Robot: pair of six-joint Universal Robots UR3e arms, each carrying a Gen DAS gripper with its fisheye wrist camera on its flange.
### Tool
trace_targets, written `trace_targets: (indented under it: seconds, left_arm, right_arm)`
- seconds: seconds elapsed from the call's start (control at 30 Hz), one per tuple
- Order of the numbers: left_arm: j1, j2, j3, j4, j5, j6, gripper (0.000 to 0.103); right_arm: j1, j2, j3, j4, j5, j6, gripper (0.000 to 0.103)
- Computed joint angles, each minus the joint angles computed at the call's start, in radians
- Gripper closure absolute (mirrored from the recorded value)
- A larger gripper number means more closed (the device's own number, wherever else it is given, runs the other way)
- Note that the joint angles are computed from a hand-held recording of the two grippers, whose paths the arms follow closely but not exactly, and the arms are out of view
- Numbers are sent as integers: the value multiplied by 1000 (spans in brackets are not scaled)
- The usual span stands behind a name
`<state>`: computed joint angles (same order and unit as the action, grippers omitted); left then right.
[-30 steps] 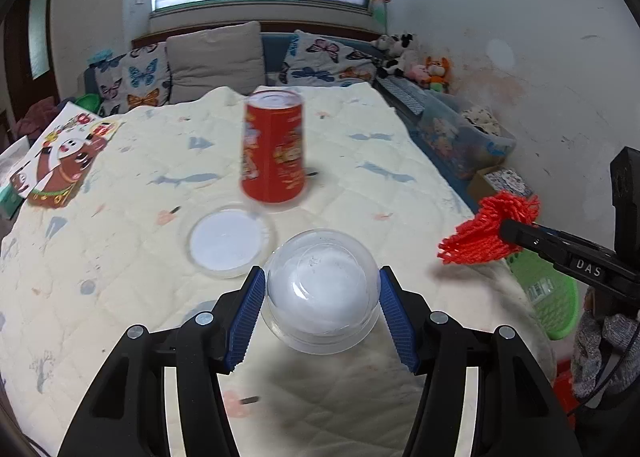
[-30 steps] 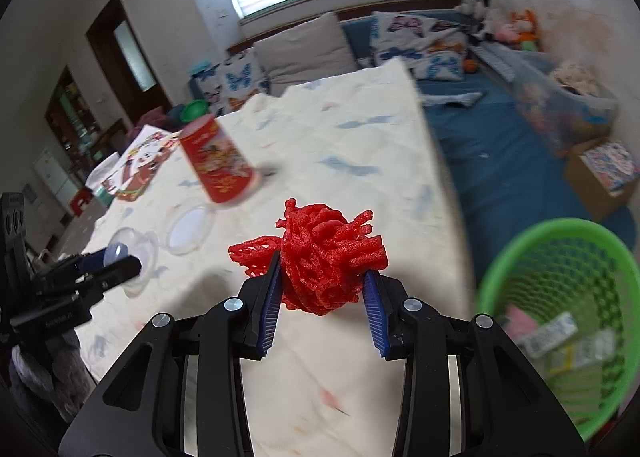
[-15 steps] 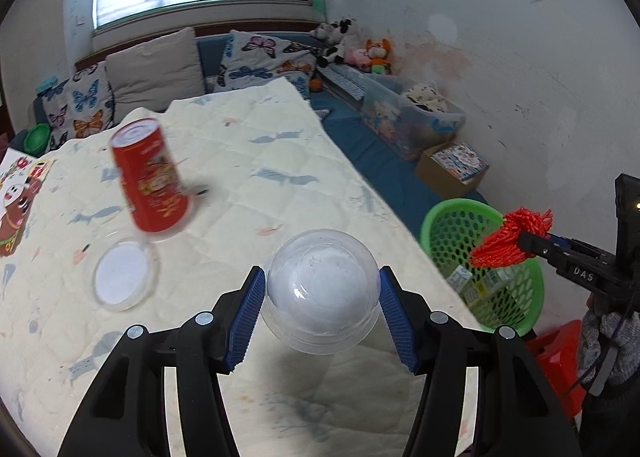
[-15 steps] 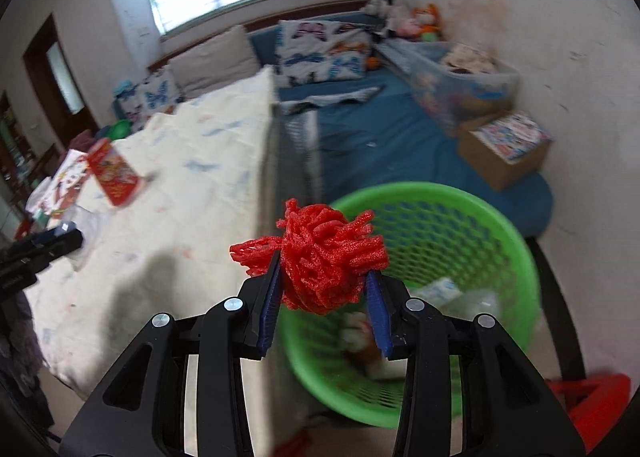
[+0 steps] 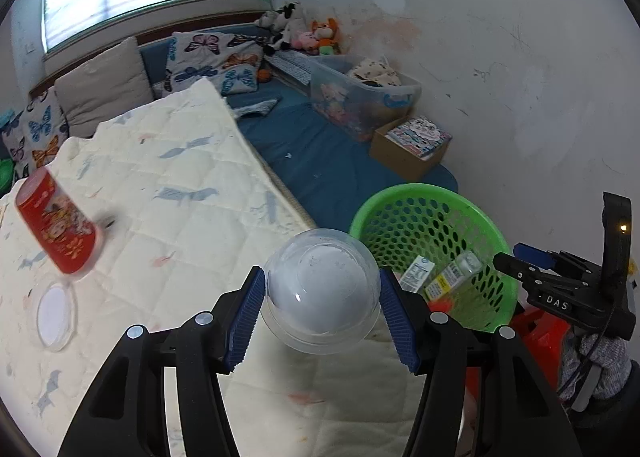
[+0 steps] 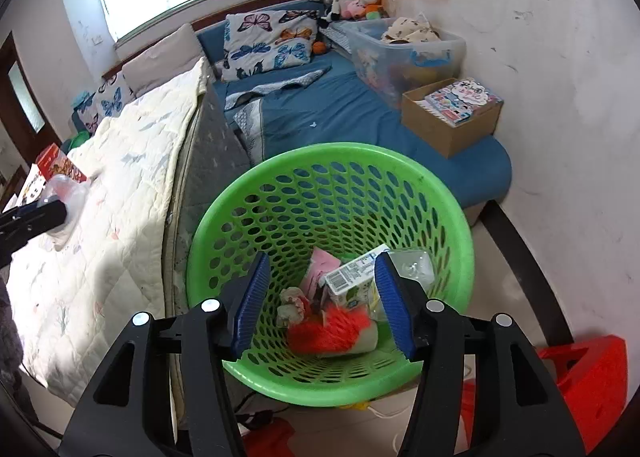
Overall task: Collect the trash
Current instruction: 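Open the left gripper over the basket to drop the dome cup, then move both grippers back to the table toward the clear round lid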
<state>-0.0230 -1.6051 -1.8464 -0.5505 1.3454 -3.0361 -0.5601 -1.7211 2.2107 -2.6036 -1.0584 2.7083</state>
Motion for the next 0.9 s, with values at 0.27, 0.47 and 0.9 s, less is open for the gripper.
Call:
trace_targets:
  seconds: [0.27,0.47,0.9]
  left_arm:
    - [-102,-158,148,-25,9,-26,47]
    - [-163,-270,248,-41,10,-44,46]
    - [-173,-321,267,-25,-68,-58,39]
  right_arm:
    - [-92,-109,42,91,69,-47,42]
    - [-132,-151,58,133,99,-75,41]
    - [-178,-161,66,174,123,-93,40]
